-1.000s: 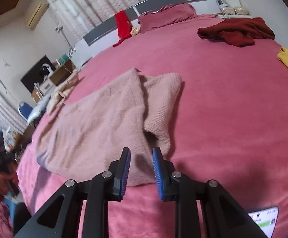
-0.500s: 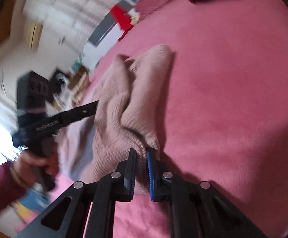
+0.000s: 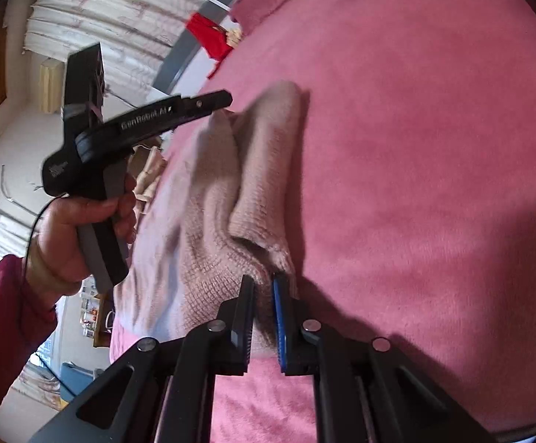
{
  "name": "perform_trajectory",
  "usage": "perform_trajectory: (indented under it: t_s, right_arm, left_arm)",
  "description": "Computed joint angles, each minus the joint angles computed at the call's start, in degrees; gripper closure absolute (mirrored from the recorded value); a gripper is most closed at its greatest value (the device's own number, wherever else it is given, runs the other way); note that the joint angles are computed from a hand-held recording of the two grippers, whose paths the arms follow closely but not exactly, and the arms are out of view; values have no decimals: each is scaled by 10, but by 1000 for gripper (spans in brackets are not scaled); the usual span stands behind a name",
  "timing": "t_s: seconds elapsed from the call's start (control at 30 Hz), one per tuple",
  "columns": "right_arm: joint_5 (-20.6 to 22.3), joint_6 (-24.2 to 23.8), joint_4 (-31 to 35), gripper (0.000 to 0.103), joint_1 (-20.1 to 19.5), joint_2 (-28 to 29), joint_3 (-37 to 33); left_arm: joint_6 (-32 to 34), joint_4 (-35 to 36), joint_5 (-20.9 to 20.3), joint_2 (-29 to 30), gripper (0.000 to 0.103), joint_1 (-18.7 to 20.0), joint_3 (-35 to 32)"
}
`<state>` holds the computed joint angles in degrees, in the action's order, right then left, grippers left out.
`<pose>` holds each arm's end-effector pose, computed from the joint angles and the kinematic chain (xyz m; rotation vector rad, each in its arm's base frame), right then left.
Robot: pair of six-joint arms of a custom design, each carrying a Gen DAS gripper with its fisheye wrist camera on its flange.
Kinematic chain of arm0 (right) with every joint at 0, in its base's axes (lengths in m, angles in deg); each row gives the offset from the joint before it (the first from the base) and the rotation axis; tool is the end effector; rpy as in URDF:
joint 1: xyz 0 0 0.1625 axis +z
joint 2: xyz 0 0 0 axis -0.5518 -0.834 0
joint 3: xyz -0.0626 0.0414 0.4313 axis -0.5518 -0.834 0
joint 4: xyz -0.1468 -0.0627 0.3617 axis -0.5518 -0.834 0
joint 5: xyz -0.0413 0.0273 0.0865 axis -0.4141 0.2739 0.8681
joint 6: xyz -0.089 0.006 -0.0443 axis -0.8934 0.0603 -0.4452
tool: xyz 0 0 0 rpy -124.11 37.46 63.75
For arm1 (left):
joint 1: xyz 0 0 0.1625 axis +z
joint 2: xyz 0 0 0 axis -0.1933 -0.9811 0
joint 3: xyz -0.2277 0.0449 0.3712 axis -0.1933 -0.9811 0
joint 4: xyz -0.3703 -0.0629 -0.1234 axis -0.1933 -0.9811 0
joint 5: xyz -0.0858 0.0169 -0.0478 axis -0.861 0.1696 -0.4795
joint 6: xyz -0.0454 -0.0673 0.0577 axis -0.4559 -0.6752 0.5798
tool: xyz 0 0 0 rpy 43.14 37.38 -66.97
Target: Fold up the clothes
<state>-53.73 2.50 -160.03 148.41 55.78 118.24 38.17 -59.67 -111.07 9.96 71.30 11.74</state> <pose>0.2824 -0.4003 -0.0150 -0.4392 -2.7630 1.3683 -0.1964 -0.6793 0.1674 1.6285 2.2366 -0.1631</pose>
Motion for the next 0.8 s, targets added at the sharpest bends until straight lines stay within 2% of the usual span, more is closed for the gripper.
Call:
perform_trajectory:
  t_s: [0.1, 0.2, 0.23, 0.3, 0.33, 0.37, 0.4, 0.43, 0.57, 0.7, 0.8]
  right_arm:
    - [10, -55, 18, 90, 7, -17, -2]
    - [-9, -107, 48, 76, 22, -26, -21]
    - [-19, -115, 60, 76, 26, -25, -28]
    - [-39, -120, 93, 76, 30, -23, -41]
    - [-43, -118, 116, 77, 28, -22, -45]
    - [-29, -120, 119, 80, 22, -21, -45]
    - [-15, -118, 118, 94, 16, -19, -43]
    - [-3, -106, 99, 95, 11, -16, -37]
    - [24, -60, 24, 97, 2, -16, -9]
    - [23, -33, 12, 97, 13, -21, 5]
    - [9, -23, 33, 97, 14, -25, 10]
  left_arm:
    - [13, 7, -37, -26, 60, 11, 8]
    - [37, -2, -70, -54, 54, 24, 37]
    - [33, 8, -73, -56, 47, 27, 41]
    - [21, 35, -73, -56, 46, 33, 44]
    - [17, 42, -59, -51, 46, 32, 48]
    - [16, 39, -41, -46, 46, 29, 53]
    - [16, 32, -26, -41, 46, 27, 59]
    - [14, 26, -20, -37, 46, 25, 61]
    - [0, 6, -23, -20, 46, 17, 59]
    - [16, -15, -11, 5, 46, -1, 55]
    - [24, -10, -3, 21, 46, -6, 46]
